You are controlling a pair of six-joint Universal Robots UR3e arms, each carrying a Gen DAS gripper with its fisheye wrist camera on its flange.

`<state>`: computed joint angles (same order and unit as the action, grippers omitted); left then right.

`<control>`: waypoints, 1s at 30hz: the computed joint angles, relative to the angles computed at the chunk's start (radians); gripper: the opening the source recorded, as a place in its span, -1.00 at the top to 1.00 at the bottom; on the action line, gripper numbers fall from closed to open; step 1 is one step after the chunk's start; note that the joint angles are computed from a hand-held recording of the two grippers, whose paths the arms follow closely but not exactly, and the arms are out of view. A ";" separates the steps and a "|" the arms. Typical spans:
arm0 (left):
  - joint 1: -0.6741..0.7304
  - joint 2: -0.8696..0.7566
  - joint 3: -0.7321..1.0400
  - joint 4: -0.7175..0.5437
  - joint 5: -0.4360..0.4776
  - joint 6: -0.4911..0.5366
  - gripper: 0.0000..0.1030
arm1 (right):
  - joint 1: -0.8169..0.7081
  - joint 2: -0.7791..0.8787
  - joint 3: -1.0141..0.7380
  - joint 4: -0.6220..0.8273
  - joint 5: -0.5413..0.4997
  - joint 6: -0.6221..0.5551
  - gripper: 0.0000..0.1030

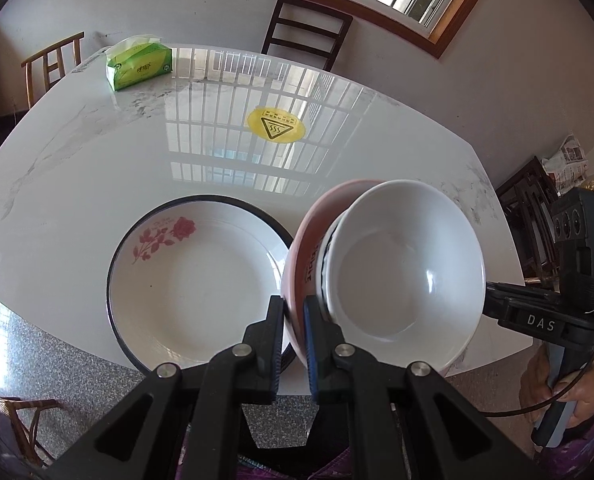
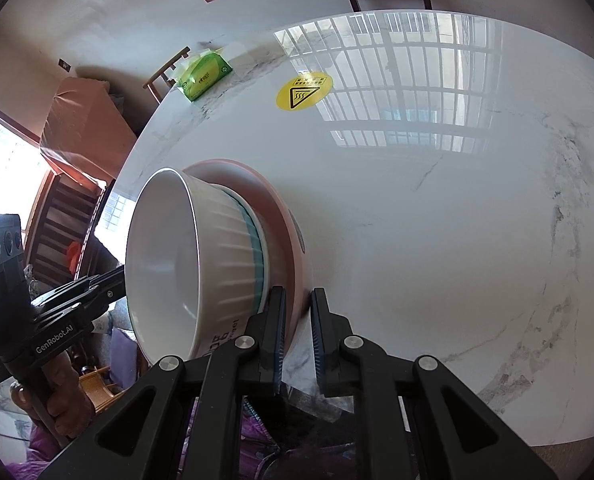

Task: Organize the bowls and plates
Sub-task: 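Carry the nested pink bowl stack over the flowered plate stack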

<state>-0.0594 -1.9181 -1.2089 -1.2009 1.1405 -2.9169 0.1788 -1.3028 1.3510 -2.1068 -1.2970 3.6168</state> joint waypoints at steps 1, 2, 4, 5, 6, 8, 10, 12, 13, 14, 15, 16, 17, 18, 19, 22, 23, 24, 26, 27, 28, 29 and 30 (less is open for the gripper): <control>0.008 0.004 -0.003 -0.001 -0.001 0.001 0.81 | 0.004 0.009 -0.013 0.003 0.002 0.001 0.76; 0.016 0.010 -0.012 0.002 -0.002 0.004 0.81 | 0.007 0.020 -0.027 0.005 0.005 0.001 0.76; 0.032 0.016 -0.019 -0.003 -0.004 0.008 0.81 | 0.015 0.047 -0.062 0.013 0.008 0.003 0.76; 0.041 0.020 -0.024 -0.005 -0.005 0.011 0.81 | 0.020 0.061 -0.082 0.018 0.007 0.003 0.75; 0.048 0.026 -0.031 -0.004 -0.005 0.014 0.81 | 0.024 0.072 -0.095 0.020 0.008 0.002 0.76; 0.063 0.034 -0.040 -0.001 -0.008 0.016 0.81 | 0.033 0.098 -0.130 0.029 0.010 0.003 0.76; 0.080 0.037 -0.042 -0.002 -0.012 0.020 0.82 | 0.040 0.124 -0.165 0.037 0.014 0.004 0.75; 0.097 0.043 -0.049 0.000 -0.015 0.024 0.82 | 0.052 0.157 -0.210 0.047 0.012 0.006 0.75; 0.105 0.045 -0.052 -0.001 -0.017 0.025 0.82 | 0.058 0.173 -0.234 0.054 0.012 0.008 0.75; 0.113 0.045 -0.053 -0.002 -0.019 0.026 0.82 | 0.063 0.188 -0.257 0.060 0.011 0.009 0.75; 0.121 0.046 -0.054 -0.002 -0.021 0.029 0.82 | 0.067 0.203 -0.279 0.066 0.012 0.009 0.75; 0.129 0.046 -0.055 -0.003 -0.022 0.032 0.82 | 0.070 0.218 -0.300 0.072 0.014 0.011 0.75; 0.136 0.049 -0.059 -0.003 -0.023 0.033 0.82 | 0.075 0.224 -0.312 0.079 0.015 0.011 0.75; 0.142 0.046 -0.057 -0.002 -0.023 0.033 0.82 | 0.079 0.239 -0.335 0.088 0.014 0.010 0.75; 0.149 0.045 -0.059 0.000 -0.024 0.035 0.82 | 0.084 0.254 -0.359 0.097 0.014 0.011 0.75; 0.168 0.046 -0.066 0.002 -0.029 0.039 0.83 | 0.096 0.300 -0.432 0.128 0.016 0.010 0.75; 0.174 0.046 -0.068 0.003 -0.029 0.042 0.83 | 0.098 0.316 -0.455 0.136 0.016 0.010 0.75; 0.180 0.045 -0.070 0.003 -0.029 0.046 0.83 | 0.100 0.315 -0.454 0.137 0.018 0.010 0.75; 0.189 0.036 -0.064 -0.002 -0.032 0.048 0.83 | 0.106 0.347 -0.501 0.155 0.019 0.010 0.75; 0.193 0.033 -0.064 -0.004 -0.032 0.051 0.83 | 0.107 0.354 -0.509 0.157 0.019 0.010 0.75; 0.199 0.027 -0.060 -0.006 -0.033 0.054 0.83 | 0.110 0.367 -0.528 0.166 0.019 0.012 0.75; 0.203 0.027 -0.062 -0.006 -0.034 0.055 0.83 | 0.112 0.368 -0.528 0.167 0.019 0.011 0.75; 0.204 0.025 -0.061 -0.004 -0.033 0.053 0.83 | 0.114 0.372 -0.534 0.171 0.020 0.009 0.75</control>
